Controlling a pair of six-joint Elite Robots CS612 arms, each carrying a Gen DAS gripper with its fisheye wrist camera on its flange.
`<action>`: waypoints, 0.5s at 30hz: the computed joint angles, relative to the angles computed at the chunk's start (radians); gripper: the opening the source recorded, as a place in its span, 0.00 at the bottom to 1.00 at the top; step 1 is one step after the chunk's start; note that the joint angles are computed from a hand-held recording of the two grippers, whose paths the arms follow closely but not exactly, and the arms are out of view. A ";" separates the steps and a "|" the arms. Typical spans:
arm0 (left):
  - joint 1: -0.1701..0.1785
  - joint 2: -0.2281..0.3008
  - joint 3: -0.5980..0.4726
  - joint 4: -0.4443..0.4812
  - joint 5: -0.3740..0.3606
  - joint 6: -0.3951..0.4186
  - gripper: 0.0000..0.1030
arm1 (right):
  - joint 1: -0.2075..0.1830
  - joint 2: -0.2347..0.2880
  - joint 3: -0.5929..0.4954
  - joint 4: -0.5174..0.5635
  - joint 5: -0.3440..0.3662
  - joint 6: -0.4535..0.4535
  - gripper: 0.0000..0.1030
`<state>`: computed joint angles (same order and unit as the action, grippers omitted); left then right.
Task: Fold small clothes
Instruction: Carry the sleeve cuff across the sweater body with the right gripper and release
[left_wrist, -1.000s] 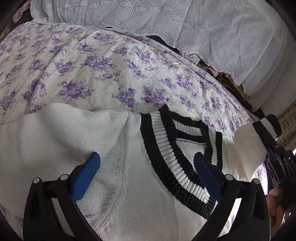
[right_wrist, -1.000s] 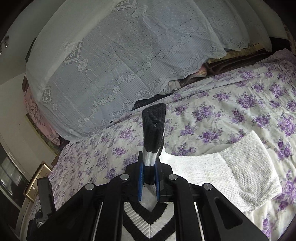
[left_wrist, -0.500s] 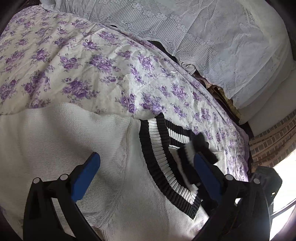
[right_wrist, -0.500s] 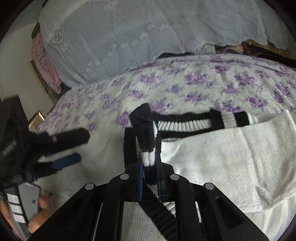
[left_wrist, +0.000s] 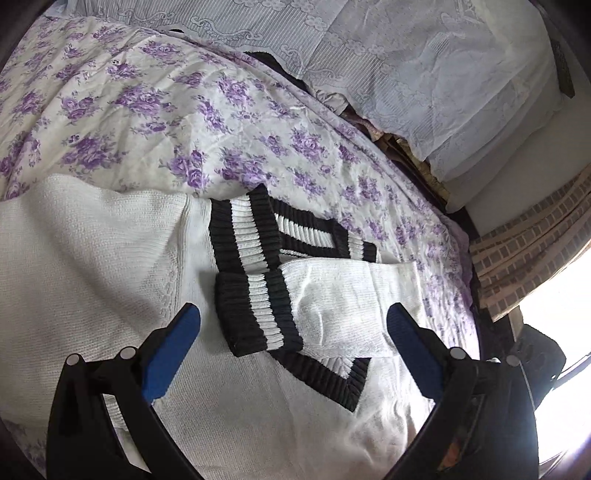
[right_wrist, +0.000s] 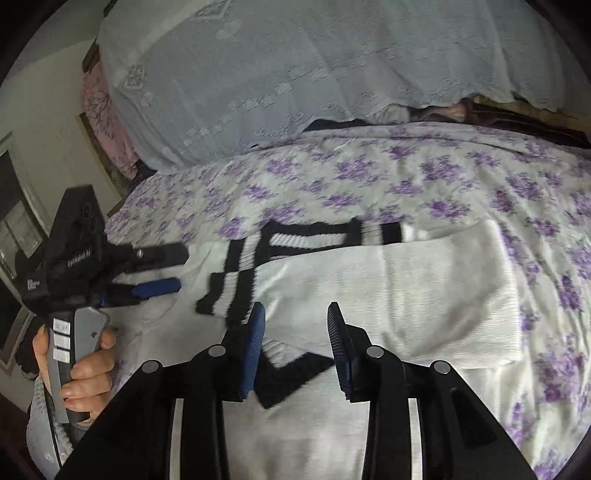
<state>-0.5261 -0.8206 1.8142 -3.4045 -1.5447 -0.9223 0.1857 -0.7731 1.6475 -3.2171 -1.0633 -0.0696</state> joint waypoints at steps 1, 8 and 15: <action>0.001 0.006 -0.008 0.009 -0.010 -0.002 0.95 | -0.012 0.003 -0.004 -0.015 -0.010 0.033 0.29; -0.035 0.004 -0.013 -0.048 0.026 0.128 0.83 | -0.063 0.064 -0.114 0.006 -0.032 0.241 0.11; -0.068 0.027 -0.123 0.381 0.169 0.253 0.84 | -0.065 0.166 -0.271 0.240 -0.159 0.279 0.00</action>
<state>-0.5940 -0.7931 1.6913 -3.0236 -1.3753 -0.6694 0.1208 -0.6070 1.3760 -2.9774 -1.2224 0.2090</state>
